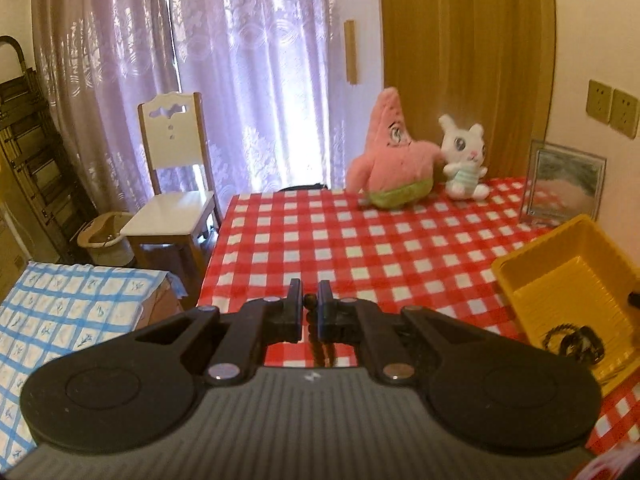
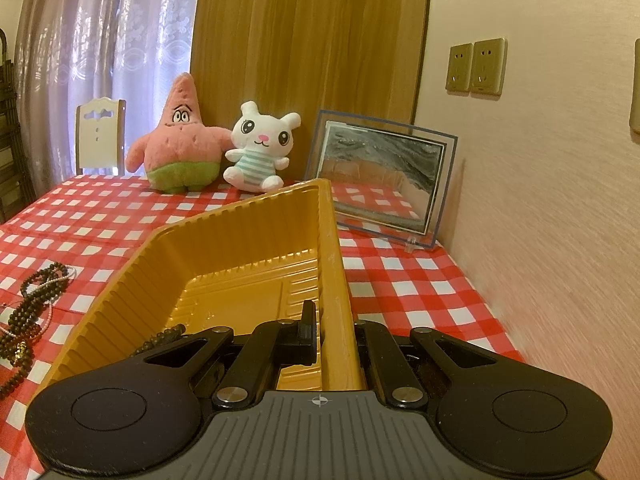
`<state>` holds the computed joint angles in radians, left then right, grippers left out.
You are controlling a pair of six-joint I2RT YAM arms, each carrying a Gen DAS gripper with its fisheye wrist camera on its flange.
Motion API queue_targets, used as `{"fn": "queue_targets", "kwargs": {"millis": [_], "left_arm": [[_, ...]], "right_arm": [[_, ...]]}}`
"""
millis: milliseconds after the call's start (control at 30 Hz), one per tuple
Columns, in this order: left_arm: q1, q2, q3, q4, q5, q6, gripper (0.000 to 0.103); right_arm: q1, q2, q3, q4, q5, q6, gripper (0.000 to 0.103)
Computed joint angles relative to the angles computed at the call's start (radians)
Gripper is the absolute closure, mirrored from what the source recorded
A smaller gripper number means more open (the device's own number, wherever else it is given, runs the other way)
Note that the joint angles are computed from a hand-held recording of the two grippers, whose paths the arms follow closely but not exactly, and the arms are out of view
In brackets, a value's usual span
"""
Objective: Organize jewelry
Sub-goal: 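Lift the bead strand high and lower it into the orange tray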
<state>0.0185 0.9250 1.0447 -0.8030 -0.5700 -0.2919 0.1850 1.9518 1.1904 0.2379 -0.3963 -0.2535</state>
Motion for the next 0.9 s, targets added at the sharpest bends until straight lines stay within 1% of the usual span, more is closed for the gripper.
{"fn": "queue_targets", "kwargs": {"millis": [133,333,433,567,767,900], "left_arm": [[-0.030,0.001,0.036,-0.002,-0.026,0.019,0.097],[-0.057,0.016,0.099,0.005,-0.025,0.042,0.097],[-0.075,0.027,0.126,0.015,-0.016,0.059,0.097],[-0.082,0.045,0.154,0.036,0.041,0.063,0.097],[-0.146,0.105,0.207,0.085,0.044,0.098,0.097],[-0.174,0.168,0.238,0.162,0.088,0.130,0.097]], "right_arm": [[0.003,0.000,0.004,-0.001,0.002,0.004,0.099],[0.002,0.000,0.003,0.000,0.001,0.003,0.099],[0.003,0.000,0.004,-0.001,0.002,0.004,0.099],[0.005,0.000,0.008,-0.005,0.004,0.009,0.099],[0.005,-0.001,0.011,-0.008,0.004,0.014,0.099],[0.006,-0.001,0.012,-0.007,0.002,0.014,0.099]]}}
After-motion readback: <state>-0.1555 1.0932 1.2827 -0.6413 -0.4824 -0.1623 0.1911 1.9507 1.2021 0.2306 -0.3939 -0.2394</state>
